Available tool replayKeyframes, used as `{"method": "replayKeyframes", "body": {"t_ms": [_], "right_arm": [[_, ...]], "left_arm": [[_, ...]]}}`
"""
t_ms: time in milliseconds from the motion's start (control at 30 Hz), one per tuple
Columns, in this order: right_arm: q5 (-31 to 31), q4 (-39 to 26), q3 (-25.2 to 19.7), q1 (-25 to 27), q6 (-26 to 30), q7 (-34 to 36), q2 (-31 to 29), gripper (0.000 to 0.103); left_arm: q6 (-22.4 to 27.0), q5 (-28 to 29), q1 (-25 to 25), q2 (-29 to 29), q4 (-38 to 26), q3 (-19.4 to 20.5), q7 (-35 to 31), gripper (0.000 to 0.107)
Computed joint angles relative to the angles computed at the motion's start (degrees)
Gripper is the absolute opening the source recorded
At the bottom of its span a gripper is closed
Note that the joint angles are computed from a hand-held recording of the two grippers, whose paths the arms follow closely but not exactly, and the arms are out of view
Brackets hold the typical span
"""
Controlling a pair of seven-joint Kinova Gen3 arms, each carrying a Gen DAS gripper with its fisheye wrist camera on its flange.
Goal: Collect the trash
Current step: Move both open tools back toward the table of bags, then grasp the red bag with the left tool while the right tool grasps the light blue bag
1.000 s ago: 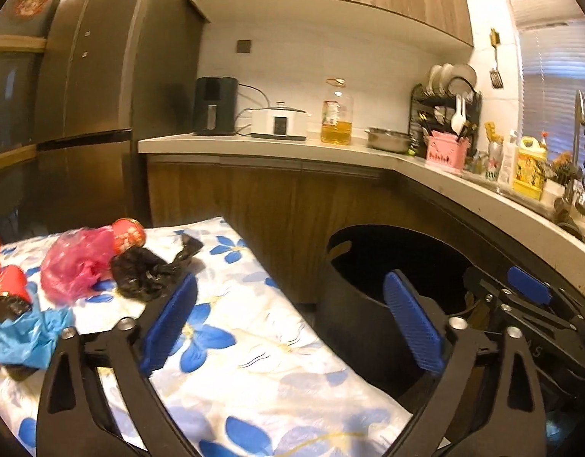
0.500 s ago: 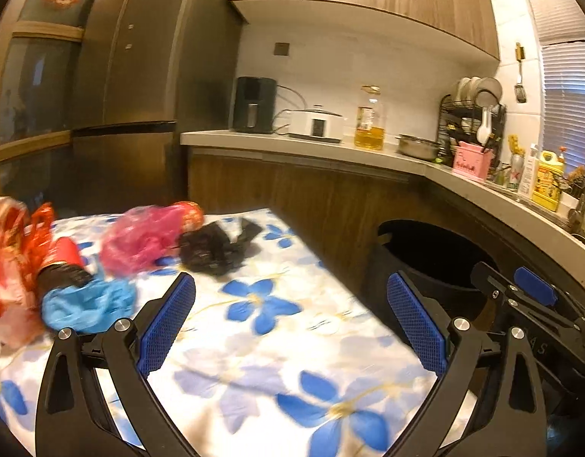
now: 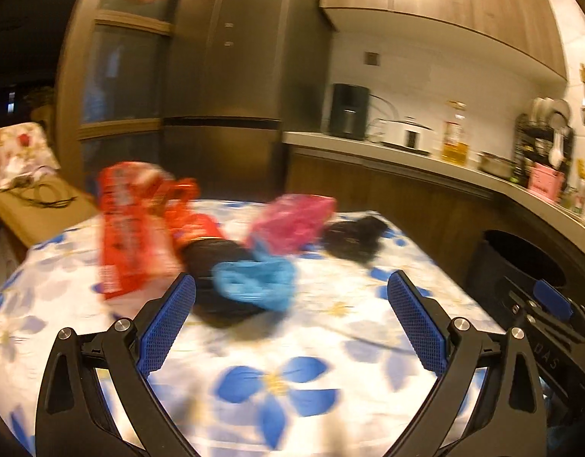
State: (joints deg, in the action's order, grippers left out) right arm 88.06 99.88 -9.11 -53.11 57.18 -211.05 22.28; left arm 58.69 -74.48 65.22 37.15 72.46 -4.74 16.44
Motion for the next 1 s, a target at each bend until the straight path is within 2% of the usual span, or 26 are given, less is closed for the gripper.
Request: {"method": "replayKeyframes", "body": {"t_ms": [133, 367, 600, 667, 733, 767, 867, 1000], "right_arm": [[0.4, -3.5, -0.1, -0.4, -2.7, 2.2, 2.6, 0.073], [0.1, -7.7, 1.7, -2.5, -6.0, 5.6, 5.6, 0.073], [-0.7, -11.3, 3.7, -3.6, -9.1, 8.0, 7.8, 0.073], [-1.0, -12.4, 4.3, -3.9, -10.0, 8.8, 8.4, 0.073], [-1.1, -13.2, 4.9, -4.1, -11.0, 9.4, 8.9, 0.073], [-1.4, -13.8, 5.0, -4.1, -11.6, 10.0, 9.2, 0.073], [-1.7, -15.2, 5.8, -4.4, -13.3, 11.0, 10.0, 0.073], [-2.7, -17.2, 6.8, -4.6, -15.8, 13.4, 11.1, 0.073]], "left_arm": [[4.6, 0.6, -0.1, -1.9, 3.6, -0.7, 3.2, 0.096], [9.8, 0.4, -3.9, -4.3, 7.3, 1.4, 7.0, 0.096], [6.9, 1.5, -8.6, -4.7, 7.5, 3.4, 5.1, 0.095], [5.6, 2.6, -9.7, -4.5, 7.0, 3.7, 3.3, 0.089], [3.0, 4.6, -11.2, -4.9, 6.9, 4.2, 1.4, 0.070], [2.3, 5.5, -11.6, -4.9, 6.7, 4.2, 0.7, 0.066], [-0.5, 7.8, -12.5, -5.5, 7.3, 3.7, -0.4, 0.046], [-3.2, 9.0, -12.8, -6.0, 8.0, 3.1, -1.5, 0.007]]}}
